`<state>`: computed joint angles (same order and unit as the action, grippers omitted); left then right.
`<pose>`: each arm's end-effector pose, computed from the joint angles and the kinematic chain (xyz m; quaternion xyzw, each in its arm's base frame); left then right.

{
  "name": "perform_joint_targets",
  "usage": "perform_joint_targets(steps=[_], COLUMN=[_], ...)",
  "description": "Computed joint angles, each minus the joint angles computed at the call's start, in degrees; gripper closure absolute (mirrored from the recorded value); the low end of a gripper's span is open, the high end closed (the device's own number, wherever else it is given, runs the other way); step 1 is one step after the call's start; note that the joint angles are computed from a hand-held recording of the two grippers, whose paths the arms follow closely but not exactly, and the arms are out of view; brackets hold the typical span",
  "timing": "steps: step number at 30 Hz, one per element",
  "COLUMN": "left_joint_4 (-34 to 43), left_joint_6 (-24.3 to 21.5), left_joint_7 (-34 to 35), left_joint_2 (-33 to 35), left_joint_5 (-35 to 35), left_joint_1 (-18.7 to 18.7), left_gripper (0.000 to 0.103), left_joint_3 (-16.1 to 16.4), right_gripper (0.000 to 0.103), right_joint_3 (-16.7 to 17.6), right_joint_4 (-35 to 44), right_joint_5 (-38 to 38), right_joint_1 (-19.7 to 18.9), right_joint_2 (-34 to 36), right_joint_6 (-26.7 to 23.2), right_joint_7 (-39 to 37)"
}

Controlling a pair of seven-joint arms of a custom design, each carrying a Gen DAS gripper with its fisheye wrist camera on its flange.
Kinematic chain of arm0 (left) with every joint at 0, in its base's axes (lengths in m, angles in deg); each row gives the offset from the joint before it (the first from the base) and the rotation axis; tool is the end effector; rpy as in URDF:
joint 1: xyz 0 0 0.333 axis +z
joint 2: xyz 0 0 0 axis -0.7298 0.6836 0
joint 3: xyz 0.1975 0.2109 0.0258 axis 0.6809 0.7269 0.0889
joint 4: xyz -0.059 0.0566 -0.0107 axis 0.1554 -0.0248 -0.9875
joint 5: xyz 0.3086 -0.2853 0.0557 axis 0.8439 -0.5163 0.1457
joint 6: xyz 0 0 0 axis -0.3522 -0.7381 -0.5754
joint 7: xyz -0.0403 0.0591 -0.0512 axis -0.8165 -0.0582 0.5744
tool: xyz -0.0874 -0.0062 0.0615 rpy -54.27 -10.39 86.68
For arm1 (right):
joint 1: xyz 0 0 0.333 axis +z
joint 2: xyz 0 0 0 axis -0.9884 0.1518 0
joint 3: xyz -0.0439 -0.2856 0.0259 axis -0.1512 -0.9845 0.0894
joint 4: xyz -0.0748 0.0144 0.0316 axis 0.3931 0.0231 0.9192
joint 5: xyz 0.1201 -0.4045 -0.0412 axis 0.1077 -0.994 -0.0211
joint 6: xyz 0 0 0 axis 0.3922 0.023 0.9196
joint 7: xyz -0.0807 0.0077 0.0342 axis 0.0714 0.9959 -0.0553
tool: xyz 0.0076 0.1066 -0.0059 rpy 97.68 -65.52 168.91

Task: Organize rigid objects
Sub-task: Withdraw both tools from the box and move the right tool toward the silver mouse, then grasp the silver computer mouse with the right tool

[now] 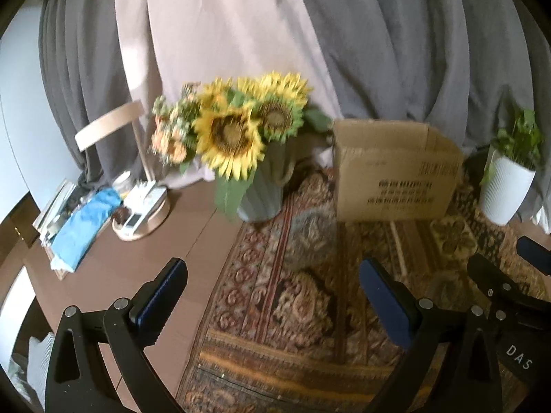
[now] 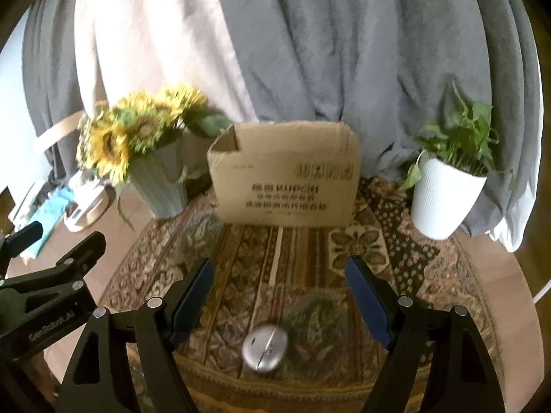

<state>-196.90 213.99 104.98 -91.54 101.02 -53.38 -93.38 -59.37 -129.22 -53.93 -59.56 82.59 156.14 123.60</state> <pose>0.5609 -0.2107 0.5250 -0.5789 0.6797 -0.2842 0.3495 0.5342 0.3156 0.5125 -0.5731 0.6882 -0.3200 0.3092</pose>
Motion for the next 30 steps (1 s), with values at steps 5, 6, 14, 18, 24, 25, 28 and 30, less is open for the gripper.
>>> perform_joint_targets(steps=[5,6,14,18,24,25,28,30], left_joint_4=[-2.2,-2.6,-3.2,-2.8,-1.0,-0.7,0.3,1.1], left_joint_6=[-1.5,-1.8,-4.1,-4.4,-5.3,-5.4,-5.9,-6.3], left_joint_7=[1.6,1.8,3.5,4.8,6.9,7.4,7.9,8.4], left_joint_2=[-0.4,-0.2,1.9,3.6,6.7,7.1,8.3,9.2], left_joint_5=[-1.6,-1.9,-1.2,-1.0,-1.7,-2.1,-2.2,-2.7], left_joint_1=[0.0,0.0,-0.1,-0.3,-0.7,-0.8,-1.1,-1.3], left_gripper=[0.001,0.001,0.001,0.001,0.001,0.001,0.001,0.001], left_joint_3=[0.3,0.4,0.3,0.5,0.7,0.7,0.8,0.9], right_gripper=[0.023,0.023,0.023,0.023,0.024,0.024,0.025,0.027], right_joint_3=[0.2,0.2,-0.4,-0.8,-1.4,-1.5,-1.9,-2.1], right_joint_4=[-1.2,-1.3,-1.4,-1.3,0.0,0.3,0.8,1.2], right_joint_5=[2.0,2.5,5.2,7.2,10.0,10.4,11.3,11.9], right_joint_1=[0.7,0.8,1.7,2.0,2.3,2.4,2.5,2.5], right_joint_2=[1.0,1.3,4.5,6.1,9.0,9.6,10.5,11.1], right_joint_6=[0.7,1.0,2.1,2.5,2.3,1.9,1.8,1.8], right_joint_7=[-0.4,-0.6,-2.0,-3.1,-5.4,-5.6,-6.2,-6.9])
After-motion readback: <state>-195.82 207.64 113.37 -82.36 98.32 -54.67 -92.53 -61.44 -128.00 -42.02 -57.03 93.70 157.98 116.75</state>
